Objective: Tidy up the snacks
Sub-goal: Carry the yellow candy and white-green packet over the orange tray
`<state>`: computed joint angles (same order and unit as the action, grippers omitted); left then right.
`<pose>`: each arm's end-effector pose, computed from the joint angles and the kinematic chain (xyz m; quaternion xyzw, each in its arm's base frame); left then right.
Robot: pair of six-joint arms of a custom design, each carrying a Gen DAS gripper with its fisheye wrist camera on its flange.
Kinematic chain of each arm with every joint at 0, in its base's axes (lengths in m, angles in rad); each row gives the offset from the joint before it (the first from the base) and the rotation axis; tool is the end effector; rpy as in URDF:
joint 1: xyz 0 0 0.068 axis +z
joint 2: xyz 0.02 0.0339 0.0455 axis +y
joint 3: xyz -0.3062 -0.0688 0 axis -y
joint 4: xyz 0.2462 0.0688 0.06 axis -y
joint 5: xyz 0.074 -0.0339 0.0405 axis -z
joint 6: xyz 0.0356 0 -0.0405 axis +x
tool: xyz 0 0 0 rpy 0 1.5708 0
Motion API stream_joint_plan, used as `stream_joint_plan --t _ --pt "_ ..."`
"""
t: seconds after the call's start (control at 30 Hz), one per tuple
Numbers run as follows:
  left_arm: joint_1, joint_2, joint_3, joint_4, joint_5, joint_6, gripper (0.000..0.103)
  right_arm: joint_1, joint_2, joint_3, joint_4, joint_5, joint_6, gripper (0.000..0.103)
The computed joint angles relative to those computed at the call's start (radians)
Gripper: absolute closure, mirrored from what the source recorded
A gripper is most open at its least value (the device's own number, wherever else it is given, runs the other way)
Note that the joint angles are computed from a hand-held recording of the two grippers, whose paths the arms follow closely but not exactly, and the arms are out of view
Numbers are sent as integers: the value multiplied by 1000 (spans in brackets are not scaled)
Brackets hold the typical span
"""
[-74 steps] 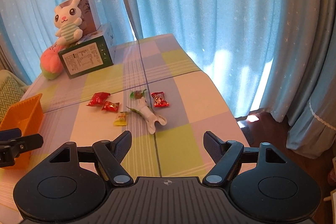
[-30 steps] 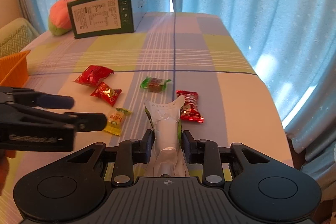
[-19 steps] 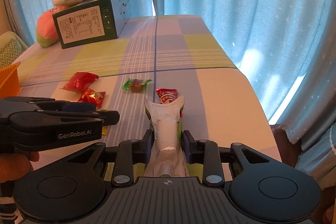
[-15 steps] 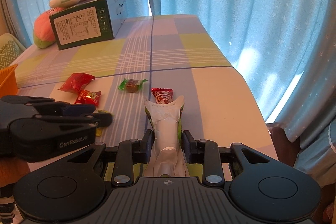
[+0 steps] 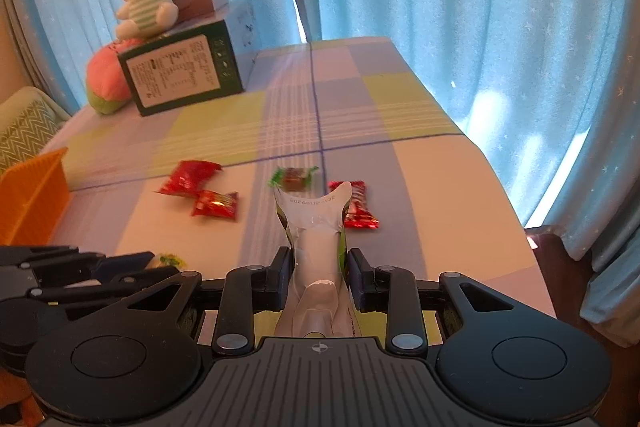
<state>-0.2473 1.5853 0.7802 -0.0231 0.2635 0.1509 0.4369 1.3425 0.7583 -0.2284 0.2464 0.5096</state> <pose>0.2999 -0.0853 0.2039 0.2294 0.8961 -0.1396 0.3534 0.2427 0.1037 0.2472 0.0790 0.9197 0.0658 0.3789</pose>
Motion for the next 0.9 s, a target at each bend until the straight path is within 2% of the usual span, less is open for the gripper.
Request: stream_joint_plan --t 0.23,0.43,0.67,0.9 --pt "111 -163 15 -186 45 27 84 131 -47 111 -154 78 101 73" --pt "247 -313 38 -369 130 74 84 296 -57 200 -275 175 226 73" --pt "468 -428 78 -574 249 209 84 496 -17 303 -371 280 346 73" --pt "735 -452 147 -749 368 399 84 639 78 406 -405 328 408 73"
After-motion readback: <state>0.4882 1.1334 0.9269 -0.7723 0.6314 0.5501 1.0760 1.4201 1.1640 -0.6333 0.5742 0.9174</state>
